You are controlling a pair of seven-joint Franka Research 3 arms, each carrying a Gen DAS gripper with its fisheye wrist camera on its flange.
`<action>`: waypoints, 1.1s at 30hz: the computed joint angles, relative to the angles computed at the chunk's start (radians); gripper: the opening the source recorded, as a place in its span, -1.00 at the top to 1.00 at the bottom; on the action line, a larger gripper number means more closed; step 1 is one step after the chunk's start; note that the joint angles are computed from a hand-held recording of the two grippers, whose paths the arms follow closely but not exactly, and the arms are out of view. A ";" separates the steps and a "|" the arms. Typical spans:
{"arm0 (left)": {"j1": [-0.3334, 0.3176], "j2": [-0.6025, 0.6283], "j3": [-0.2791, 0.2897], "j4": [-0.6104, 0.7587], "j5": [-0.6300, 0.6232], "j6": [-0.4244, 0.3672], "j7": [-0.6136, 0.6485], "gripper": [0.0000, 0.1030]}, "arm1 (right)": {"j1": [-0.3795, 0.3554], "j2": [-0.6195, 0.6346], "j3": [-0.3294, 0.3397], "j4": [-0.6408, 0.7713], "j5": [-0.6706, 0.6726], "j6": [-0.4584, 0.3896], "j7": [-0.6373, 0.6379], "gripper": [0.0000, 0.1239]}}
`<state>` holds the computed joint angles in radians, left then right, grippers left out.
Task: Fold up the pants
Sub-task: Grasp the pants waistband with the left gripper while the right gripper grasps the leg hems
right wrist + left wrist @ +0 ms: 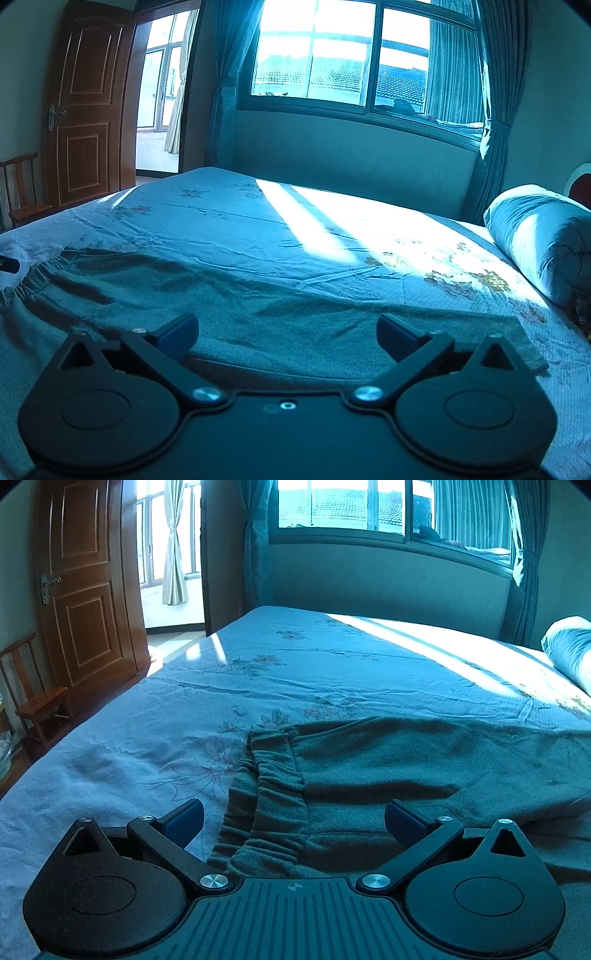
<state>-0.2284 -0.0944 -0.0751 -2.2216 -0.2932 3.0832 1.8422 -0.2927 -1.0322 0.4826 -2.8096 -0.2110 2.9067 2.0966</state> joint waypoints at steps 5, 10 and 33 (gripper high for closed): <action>0.003 0.236 0.038 0.275 -0.210 -0.105 0.174 -1.00 | -0.101 0.157 0.012 0.066 -0.013 0.083 -0.014 -0.57; 0.079 0.472 -0.001 0.583 -0.128 -0.346 0.124 -0.35 | -0.201 0.315 0.054 0.131 -0.024 0.172 -0.032 -0.57; 0.293 0.694 -0.299 0.838 -0.062 -0.444 0.282 0.20 | 0.216 0.933 -0.430 0.590 0.402 -0.081 -0.875 -0.08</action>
